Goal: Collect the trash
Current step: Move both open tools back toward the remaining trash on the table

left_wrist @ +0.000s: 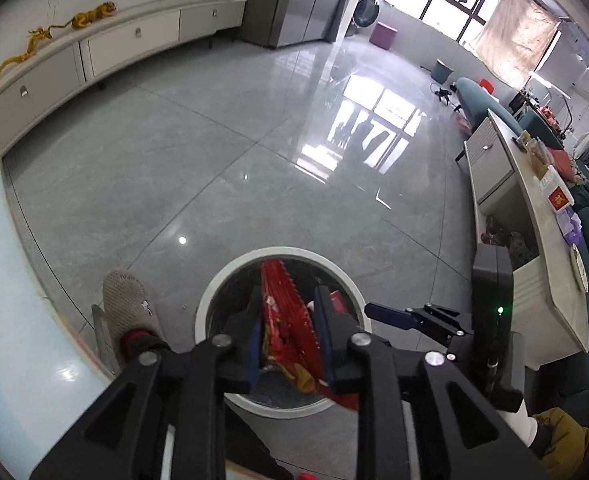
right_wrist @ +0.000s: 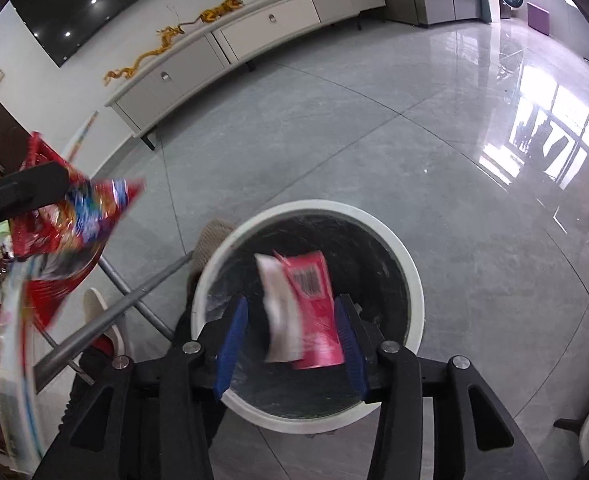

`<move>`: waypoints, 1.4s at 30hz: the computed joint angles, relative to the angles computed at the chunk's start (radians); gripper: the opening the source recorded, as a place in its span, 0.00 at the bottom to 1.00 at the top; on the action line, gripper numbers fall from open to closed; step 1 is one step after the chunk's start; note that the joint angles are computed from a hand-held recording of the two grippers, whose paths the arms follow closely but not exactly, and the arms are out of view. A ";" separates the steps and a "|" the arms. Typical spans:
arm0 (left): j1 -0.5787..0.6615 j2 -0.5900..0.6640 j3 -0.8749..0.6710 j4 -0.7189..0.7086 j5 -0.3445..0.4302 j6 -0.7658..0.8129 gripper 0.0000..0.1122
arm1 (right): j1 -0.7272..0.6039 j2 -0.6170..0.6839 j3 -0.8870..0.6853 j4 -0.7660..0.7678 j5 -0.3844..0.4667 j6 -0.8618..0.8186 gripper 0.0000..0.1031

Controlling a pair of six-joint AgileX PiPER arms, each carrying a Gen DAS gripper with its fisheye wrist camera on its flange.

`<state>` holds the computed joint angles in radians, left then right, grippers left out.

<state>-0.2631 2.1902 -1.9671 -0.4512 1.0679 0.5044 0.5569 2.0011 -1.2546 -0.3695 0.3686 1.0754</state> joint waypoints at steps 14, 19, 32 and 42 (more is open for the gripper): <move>0.059 -0.216 0.235 -0.048 -0.169 0.052 0.30 | 0.111 -0.152 0.103 -0.471 0.166 0.525 0.65; 0.113 -0.385 0.401 -0.119 -0.271 0.153 0.30 | 0.246 -0.259 0.076 -0.655 0.409 0.655 0.71; 0.511 -0.677 0.608 -0.315 -0.178 0.472 0.30 | 0.564 -0.297 -0.238 -0.847 0.708 0.557 1.00; 1.001 -0.619 0.591 -0.476 -0.032 0.680 0.42 | 0.644 -0.070 -0.680 -0.826 0.745 0.276 1.00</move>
<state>0.7382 1.5714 -1.3765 -0.9273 1.0355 1.1843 1.2009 1.9311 -1.9349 -1.1960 1.1136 1.3514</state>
